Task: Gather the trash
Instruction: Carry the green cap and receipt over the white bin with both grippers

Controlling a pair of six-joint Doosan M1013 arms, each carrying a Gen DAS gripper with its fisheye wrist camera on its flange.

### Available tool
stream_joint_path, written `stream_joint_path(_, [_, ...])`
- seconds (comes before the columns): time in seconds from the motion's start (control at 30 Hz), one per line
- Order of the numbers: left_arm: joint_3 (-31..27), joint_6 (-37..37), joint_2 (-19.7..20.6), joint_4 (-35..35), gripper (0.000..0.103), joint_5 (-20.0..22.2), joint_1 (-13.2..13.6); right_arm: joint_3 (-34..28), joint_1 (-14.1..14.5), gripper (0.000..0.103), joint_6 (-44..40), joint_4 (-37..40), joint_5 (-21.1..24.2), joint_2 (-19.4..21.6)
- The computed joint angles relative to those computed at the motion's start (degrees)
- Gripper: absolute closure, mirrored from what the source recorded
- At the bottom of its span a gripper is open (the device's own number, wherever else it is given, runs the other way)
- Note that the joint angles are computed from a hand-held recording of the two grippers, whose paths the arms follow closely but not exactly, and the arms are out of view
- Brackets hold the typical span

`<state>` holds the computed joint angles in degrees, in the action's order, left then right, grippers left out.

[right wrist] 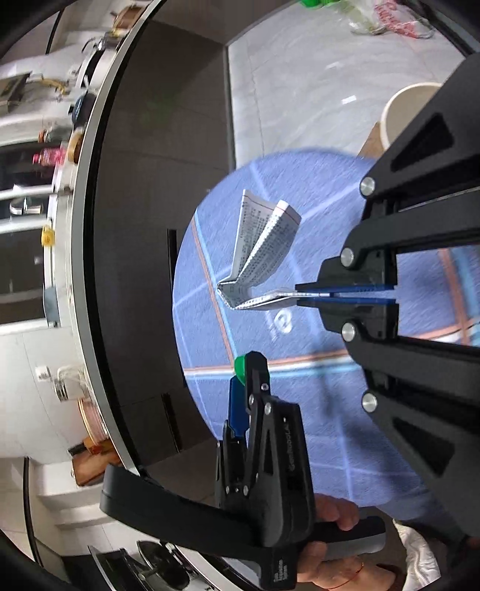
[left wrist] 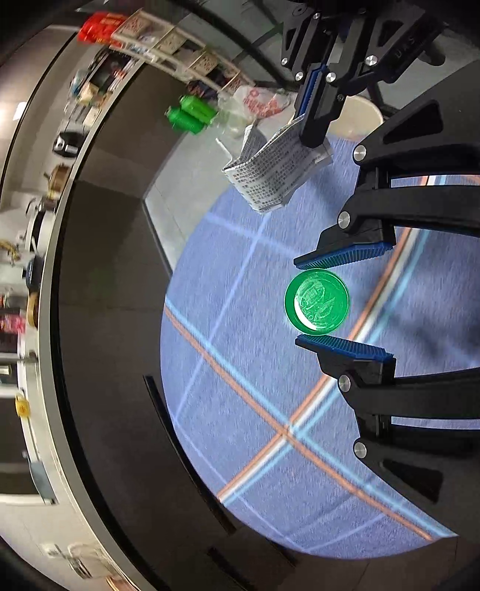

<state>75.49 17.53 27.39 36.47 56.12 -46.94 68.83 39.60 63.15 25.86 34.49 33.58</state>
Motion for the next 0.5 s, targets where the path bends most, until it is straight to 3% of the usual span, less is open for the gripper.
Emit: stream_joint_path(0.5, [-13.1,13.9,9.0,-8.0,0.069,-2.3,-2.8,12.5,-5.2,0.099,15.1,-10.5,-4.3,-6.3])
